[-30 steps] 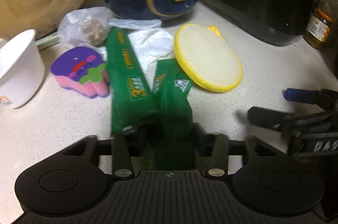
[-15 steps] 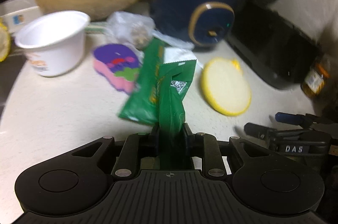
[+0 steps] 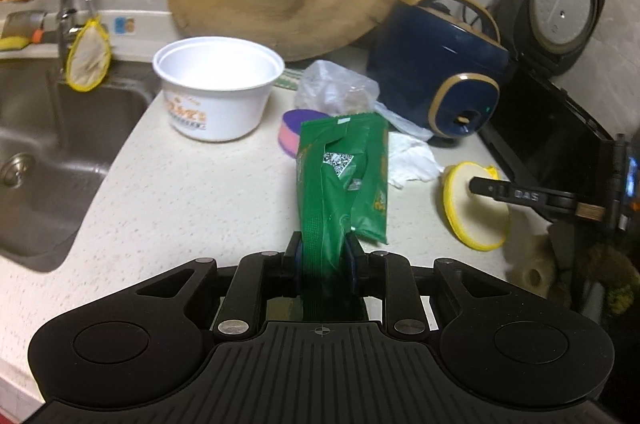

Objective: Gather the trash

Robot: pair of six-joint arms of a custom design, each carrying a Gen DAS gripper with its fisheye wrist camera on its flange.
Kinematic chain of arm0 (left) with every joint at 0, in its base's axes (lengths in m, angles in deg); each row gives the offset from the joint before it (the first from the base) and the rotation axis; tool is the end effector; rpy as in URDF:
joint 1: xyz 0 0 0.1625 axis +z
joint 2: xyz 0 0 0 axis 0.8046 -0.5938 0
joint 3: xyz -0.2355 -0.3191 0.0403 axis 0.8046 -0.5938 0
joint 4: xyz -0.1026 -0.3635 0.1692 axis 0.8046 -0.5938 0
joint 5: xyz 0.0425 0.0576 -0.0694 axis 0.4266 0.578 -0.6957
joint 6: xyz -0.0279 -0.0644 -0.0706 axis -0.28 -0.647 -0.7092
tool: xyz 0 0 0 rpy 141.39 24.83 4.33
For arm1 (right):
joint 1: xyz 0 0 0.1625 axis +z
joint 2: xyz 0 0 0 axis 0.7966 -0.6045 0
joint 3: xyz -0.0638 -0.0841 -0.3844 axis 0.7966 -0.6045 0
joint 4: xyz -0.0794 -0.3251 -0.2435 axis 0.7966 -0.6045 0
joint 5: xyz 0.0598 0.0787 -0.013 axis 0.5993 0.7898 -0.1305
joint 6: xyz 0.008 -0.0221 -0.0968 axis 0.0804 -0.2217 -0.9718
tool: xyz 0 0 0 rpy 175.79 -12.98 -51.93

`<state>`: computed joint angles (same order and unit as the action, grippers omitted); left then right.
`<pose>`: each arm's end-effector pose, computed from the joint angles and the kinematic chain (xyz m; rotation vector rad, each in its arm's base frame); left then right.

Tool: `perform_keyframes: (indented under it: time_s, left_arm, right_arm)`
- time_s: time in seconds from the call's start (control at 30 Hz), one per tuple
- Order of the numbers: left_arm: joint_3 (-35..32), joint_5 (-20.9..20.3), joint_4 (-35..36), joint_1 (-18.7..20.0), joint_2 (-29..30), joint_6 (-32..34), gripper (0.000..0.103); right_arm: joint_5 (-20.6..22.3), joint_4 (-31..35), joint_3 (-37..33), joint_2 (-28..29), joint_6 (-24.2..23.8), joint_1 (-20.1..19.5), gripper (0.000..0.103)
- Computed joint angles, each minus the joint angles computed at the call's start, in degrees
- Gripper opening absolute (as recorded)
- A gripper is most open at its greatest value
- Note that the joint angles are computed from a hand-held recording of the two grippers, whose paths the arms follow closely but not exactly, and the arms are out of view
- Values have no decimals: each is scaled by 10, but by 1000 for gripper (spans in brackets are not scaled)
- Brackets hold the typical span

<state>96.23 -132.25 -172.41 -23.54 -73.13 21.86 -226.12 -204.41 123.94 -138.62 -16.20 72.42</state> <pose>-0.4069 -0.4609 0.5182 0.7176 2.5664 -0.8562 0.4099 -0.4951 0.3986 0.1681 -2.1708 1.2197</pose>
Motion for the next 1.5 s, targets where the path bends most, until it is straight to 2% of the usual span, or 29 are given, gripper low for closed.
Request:
perform_keyframes:
  time_s: [0.07, 0.1, 0.17, 0.23, 0.3, 0.47, 0.57, 0.67, 0.73, 0.83, 0.9, 0.97, 1.2, 1.3, 1.37, 1.5]
  left_arm:
    - [1, -1, 4, 1, -2, -7, 24]
    - [0, -4, 5, 3, -2, -7, 24]
    - [-1, -8, 7, 5, -1, -9, 24]
    - [-1, -16, 5, 8, 0, -9, 24]
    - [-1, -23, 5, 11, 1, -8, 24]
    - [-6, -36, 14, 19, 6, -16, 24]
    - [-8, -37, 17, 21, 8, -17, 25]
    - [-8, -35, 19, 21, 7, -17, 25]
    - [-7, -31, 19, 21, 5, -18, 25]
    - [-5, -26, 20, 22, 0, -24, 25]
    - [-6, -21, 24, 22, -3, -29, 25]
    - [-5, -13, 27, 20, -6, -35, 25]
    - [-8, 14, 43, 15, -12, -54, 25]
    - [-9, 23, 51, 13, -12, -65, 25]
    - [-9, 27, 55, 12, -13, -70, 25]
    - [-9, 30, 61, 11, -13, -76, 25]
  right_arm:
    - [6, 6, -7, 5, -6, -8, 98]
    - [18, 24, -9, 2, 9, -11, 90]
    - [52, 55, -1, -13, 48, -15, 67]
    - [79, 49, 17, -27, 60, -8, 45]
    - [87, 47, 34, -34, 61, 6, 37]
    - [141, 97, 61, -52, 110, 33, 36]
    - [150, 120, 63, -48, 121, 48, 37]
    - [116, 120, 55, -35, 93, 65, 42]
    - [77, 109, 46, -24, 63, 74, 57]
    - [15, 54, 36, -3, -10, 78, 73]
    - [-15, 15, 22, 15, -57, 73, 75]
    - [-25, -9, 7, 26, -86, 62, 77]
    - [-49, -46, -58, 75, -160, 9, 77]
    - [-34, -4, -79, 78, -128, -13, 75]
    - [-17, 43, -85, 71, -87, -24, 69]
    - [21, 76, -77, 55, -50, -31, 47]
